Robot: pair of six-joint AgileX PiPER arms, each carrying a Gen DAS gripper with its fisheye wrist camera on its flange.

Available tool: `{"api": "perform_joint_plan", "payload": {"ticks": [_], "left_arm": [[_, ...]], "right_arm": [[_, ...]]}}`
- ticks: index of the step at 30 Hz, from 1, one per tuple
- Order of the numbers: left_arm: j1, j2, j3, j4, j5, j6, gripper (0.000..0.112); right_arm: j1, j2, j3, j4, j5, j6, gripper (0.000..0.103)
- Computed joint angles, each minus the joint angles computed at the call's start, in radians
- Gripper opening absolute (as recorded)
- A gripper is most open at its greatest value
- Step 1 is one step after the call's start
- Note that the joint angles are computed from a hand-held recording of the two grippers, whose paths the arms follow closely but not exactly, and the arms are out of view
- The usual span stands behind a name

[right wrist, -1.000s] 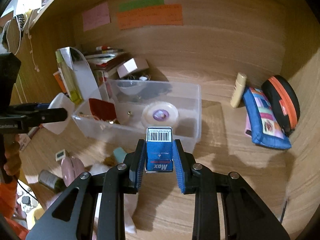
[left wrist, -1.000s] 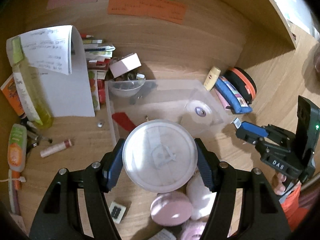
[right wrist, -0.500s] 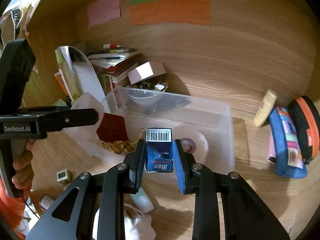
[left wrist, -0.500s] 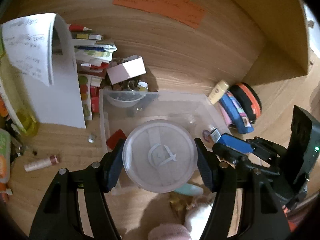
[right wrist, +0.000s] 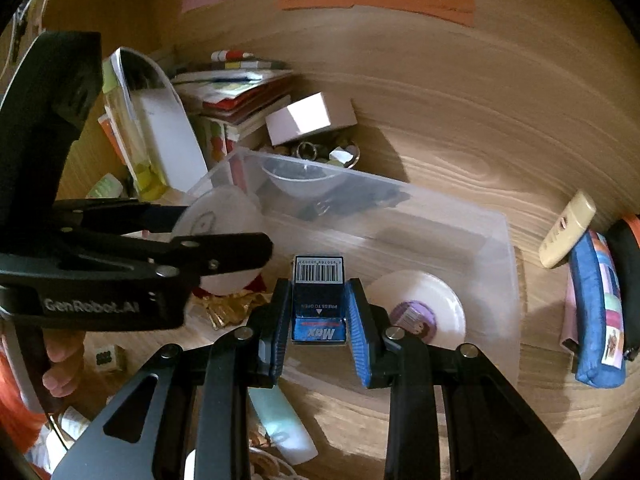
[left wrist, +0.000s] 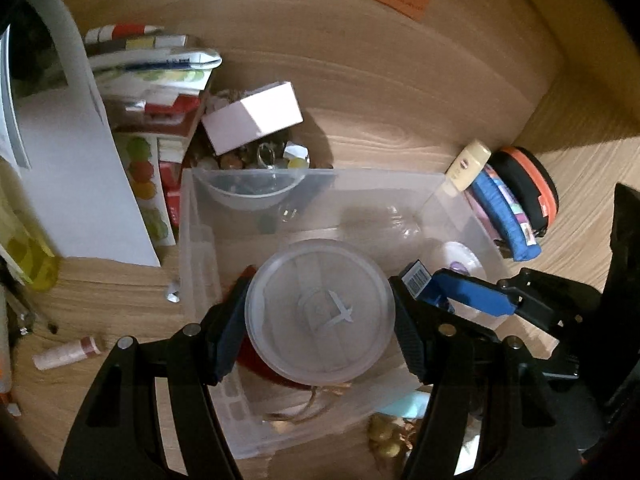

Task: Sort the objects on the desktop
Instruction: 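Lower the staple box and clear lid into the clear box and release both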

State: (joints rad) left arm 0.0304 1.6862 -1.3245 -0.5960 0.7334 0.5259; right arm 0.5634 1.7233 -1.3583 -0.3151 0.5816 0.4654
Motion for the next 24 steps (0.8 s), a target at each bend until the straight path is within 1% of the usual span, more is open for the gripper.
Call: {"api": "perform_joint_plan", "payload": {"ticks": [5, 10, 15, 17, 19, 21, 24], "left_arm": [[-0.001, -0.003, 0.014, -0.012, -0.012, 0.034, 0.066], [-0.012, -0.011, 0.03, 0.014, -0.039, 0.039, 0.066], [-0.001, -0.014, 0.031, -0.011, -0.025, 0.066, 0.066], [0.002, -0.017, 0.035, -0.018, -0.027, 0.068, 0.068], [0.005, -0.02, 0.038, -0.024, -0.025, 0.07, 0.068], [0.004, -0.023, 0.04, -0.029, -0.023, 0.072, 0.068], [-0.007, -0.037, 0.046, -0.013, -0.029, 0.059, 0.068]], "right_arm": [[0.009, 0.044, -0.05, -0.016, 0.032, -0.01, 0.025], [0.019, 0.082, -0.093, -0.028, 0.065, -0.016, 0.025], [0.043, 0.099, -0.112, -0.093, 0.096, 0.024, 0.025], [0.055, 0.1, -0.113, -0.139, 0.109, 0.059, 0.029], [0.055, 0.091, -0.105, -0.14, 0.106, 0.058, 0.039], [0.055, 0.077, -0.092, -0.13, 0.098, 0.048, 0.042], [0.079, 0.064, -0.08, -0.193, 0.12, 0.094, 0.043]]}}
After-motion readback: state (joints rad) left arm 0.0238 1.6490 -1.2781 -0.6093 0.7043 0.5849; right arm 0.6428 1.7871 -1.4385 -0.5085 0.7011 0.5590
